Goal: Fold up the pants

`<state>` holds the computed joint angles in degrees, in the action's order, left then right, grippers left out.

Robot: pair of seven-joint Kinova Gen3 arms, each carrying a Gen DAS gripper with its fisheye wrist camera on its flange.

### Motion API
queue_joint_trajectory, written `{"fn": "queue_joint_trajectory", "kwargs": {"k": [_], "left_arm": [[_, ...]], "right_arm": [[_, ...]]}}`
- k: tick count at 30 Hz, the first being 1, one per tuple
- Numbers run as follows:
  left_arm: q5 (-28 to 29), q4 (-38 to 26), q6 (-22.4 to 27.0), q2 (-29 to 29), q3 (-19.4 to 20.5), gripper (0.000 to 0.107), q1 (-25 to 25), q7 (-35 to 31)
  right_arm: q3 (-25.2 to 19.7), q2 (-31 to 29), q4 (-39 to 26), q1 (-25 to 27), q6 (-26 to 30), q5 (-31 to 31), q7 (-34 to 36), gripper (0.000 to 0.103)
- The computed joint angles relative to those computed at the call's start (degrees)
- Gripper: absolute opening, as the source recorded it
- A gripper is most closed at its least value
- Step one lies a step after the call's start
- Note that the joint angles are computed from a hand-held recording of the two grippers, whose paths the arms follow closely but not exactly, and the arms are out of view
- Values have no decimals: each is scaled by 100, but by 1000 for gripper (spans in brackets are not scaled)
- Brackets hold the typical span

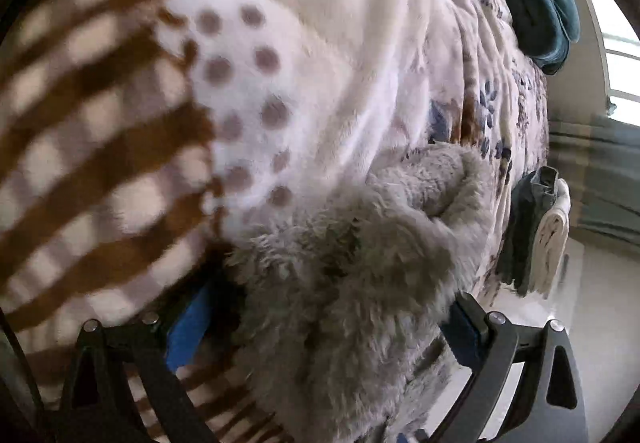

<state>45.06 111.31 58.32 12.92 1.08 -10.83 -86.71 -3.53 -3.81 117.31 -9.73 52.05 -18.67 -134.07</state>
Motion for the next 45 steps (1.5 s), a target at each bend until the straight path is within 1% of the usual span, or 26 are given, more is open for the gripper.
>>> {"fn": "queue_joint_trajectory", "kwargs": {"k": [2, 3, 5, 6, 7, 8, 11, 14, 15, 16, 17, 18, 19, 20, 22, 24, 28, 31, 33, 35, 37, 38, 39, 40, 42, 45], "left_arm": [[59, -10, -73, 28, -16, 98, 110, -21], [199, 27, -127, 10, 51, 98, 97, -102], [344, -30, -52, -62, 149, 98, 122, -212], [389, -94, 17, -90, 277, 98, 102, -263], [341, -171, 58, -93, 298, 98, 155, -273], [200, -286, 125, -131, 235, 98, 314, -285], [-418, -594, 68, -76, 326, 98, 720, -12], [-751, -686, -143, -4, 369, 97, 965, 189], [-769, -650, -215, -28, 369, 95, 976, 185], [-756, -619, -300, -48, 415, 87, 947, 164], [-837, -638, -360, -62, 380, 72, 1025, 201], [-897, -619, -361, -118, 341, 64, 1053, 176], [-906, -494, -400, -240, 357, 47, 975, 58], [-892, -471, -446, -258, 359, 35, 985, 21], [-948, -415, -542, -335, 358, 30, 1013, -69], [-1043, -418, -622, -451, 377, 27, 1101, -60], [-1354, -590, -811, -847, 491, 25, 1462, 198], [-1522, -921, -822, -1214, 658, 25, 1830, 405], [-1562, -1143, -787, -1379, 776, 25, 2092, 465], [-1665, -1443, -748, -1451, 992, 25, 2465, 546], [-1551, -1668, -753, -1375, 1219, 25, 2868, 602], [-1551, -1748, -796, -1301, 1268, 25, 3091, 691], [-1644, -1884, -838, -1152, 1423, 25, 3357, 845], [-1772, -1971, -863, -1050, 1491, 25, 3560, 992], [-2224, -2180, -1023, -664, 1819, 25, 4091, 1445], [-2893, -2476, -1059, -117, 1925, 25, 4883, 2005]], "right_arm": [[-49, 121, 53, -44, -149, -41, -49, 70], [-85, 190, 38, -75, -187, 31, -143, 70], [-142, 402, -66, -151, -132, 228, -317, 70], [-166, 502, -124, -198, -90, 345, -436, 70], [-182, 590, -178, -244, -50, 434, -515, 70], [-185, 648, -219, -276, -19, 495, -556, 70], [-219, 864, -438, -425, 200, 808, -761, 70], [-225, 971, -557, -521, 322, 956, -827, 70], [-223, 994, -579, -538, 348, 973, -828, 70], [-219, 1007, -596, -553, 363, 987, -837, 70], [-218, 1013, -596, -563, 362, 994, -828, 70], [-220, 1035, -615, -579, 365, 1002, -835, 70], [-219, 1040, -615, -587, 359, 1002, -829, 70], [-223, 1048, -628, -610, 338, 1005, -873, 70], [-217, 983, -574, -611, 265, 977, -894, 70], [-203, 768, -415, -577, 177, 921, -909, 70], [-184, 170, -32, -462, -21, 871, -1019, 70], [-88, -314, 291, -289, -48, 739, -881, 70], [22, -601, 464, -135, 64, 673, -708, 70], [238, -863, 586, 75, 256, 611, -407, 70], [440, -1229, 764, 336, 523, 627, -194, 70], [535, -1387, 835, 462, 655, 650, -85, 70], [618, -1578, 899, 615, 858, 734, -18, 70], [660, -1705, 960, 740, 981, 794, 37, 70], [869, -2048, 1100, 1015, 1295, 915, 211, 70], [1341, -2505, 1286, 1443, 1764, 1122, 583, 70]]}}
